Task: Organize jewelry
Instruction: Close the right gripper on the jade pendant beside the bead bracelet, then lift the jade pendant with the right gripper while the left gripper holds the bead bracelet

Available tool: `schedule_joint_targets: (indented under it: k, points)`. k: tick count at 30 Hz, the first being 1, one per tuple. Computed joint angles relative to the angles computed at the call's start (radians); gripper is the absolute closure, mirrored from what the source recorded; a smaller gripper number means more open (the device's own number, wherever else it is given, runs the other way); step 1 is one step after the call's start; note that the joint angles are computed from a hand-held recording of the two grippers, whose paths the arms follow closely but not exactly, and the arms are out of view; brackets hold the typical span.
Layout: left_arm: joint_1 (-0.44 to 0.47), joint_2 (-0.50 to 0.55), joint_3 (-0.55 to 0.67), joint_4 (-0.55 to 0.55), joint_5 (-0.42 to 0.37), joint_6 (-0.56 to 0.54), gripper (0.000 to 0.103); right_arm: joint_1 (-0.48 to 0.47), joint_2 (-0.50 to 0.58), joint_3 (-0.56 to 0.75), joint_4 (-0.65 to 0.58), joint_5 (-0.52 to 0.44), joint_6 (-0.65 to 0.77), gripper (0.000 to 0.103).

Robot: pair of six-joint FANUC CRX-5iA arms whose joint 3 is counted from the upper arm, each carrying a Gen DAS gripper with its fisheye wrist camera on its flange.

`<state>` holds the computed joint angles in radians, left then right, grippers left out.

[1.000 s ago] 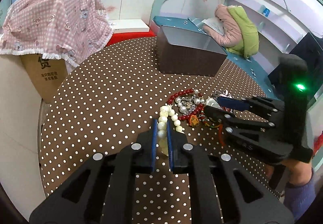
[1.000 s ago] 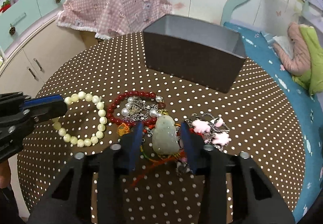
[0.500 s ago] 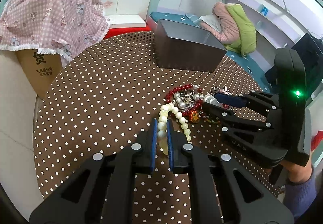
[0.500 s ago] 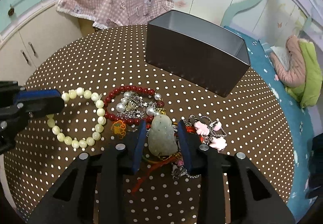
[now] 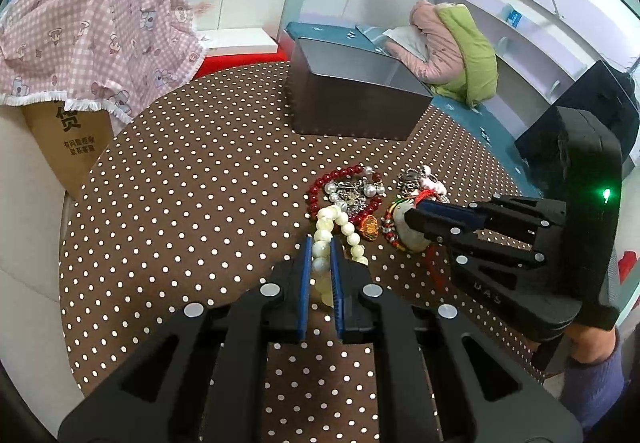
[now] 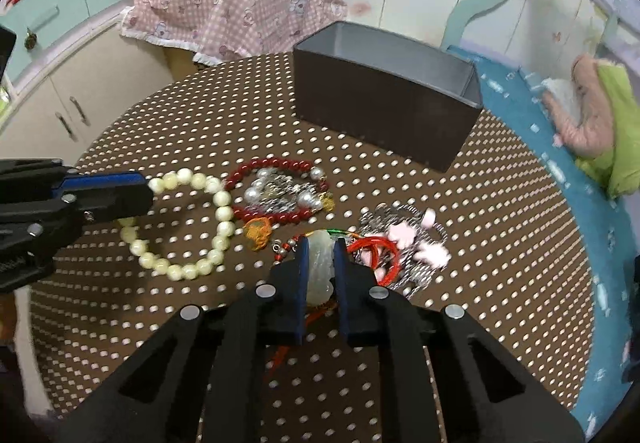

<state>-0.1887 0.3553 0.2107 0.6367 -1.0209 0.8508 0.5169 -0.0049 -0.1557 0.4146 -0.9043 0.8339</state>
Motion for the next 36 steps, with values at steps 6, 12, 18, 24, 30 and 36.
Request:
schedule_joint_targets:
  k: [6, 12, 18, 24, 30, 36]
  points:
    - [0.002, -0.009, -0.013, -0.006, 0.001, 0.006, 0.093, 0.001, -0.002, 0.02, -0.072, -0.007, 0.02, 0.086]
    - [0.006, -0.01, -0.015, -0.004, -0.009, 0.001, 0.093, 0.01, -0.005, 0.024, -0.088, -0.018, 0.016, 0.084]
    - [0.01, -0.009, -0.016, 0.0, -0.015, 0.002, 0.093, 0.037, 0.008, 0.024, -0.031, -0.044, -0.014, 0.086]
    - [0.01, -0.009, -0.015, 0.008, -0.028, -0.008, 0.093, 0.054, 0.016, 0.028, 0.009, -0.055, -0.043, 0.094]
    - [0.007, -0.016, -0.025, 0.013, -0.026, -0.016, 0.093, 0.07, 0.017, 0.045, -0.008, -0.062, -0.034, 0.096]
    - [0.011, -0.025, -0.04, 0.017, -0.03, -0.02, 0.093, 0.088, 0.024, 0.058, -0.007, -0.08, -0.044, 0.096]
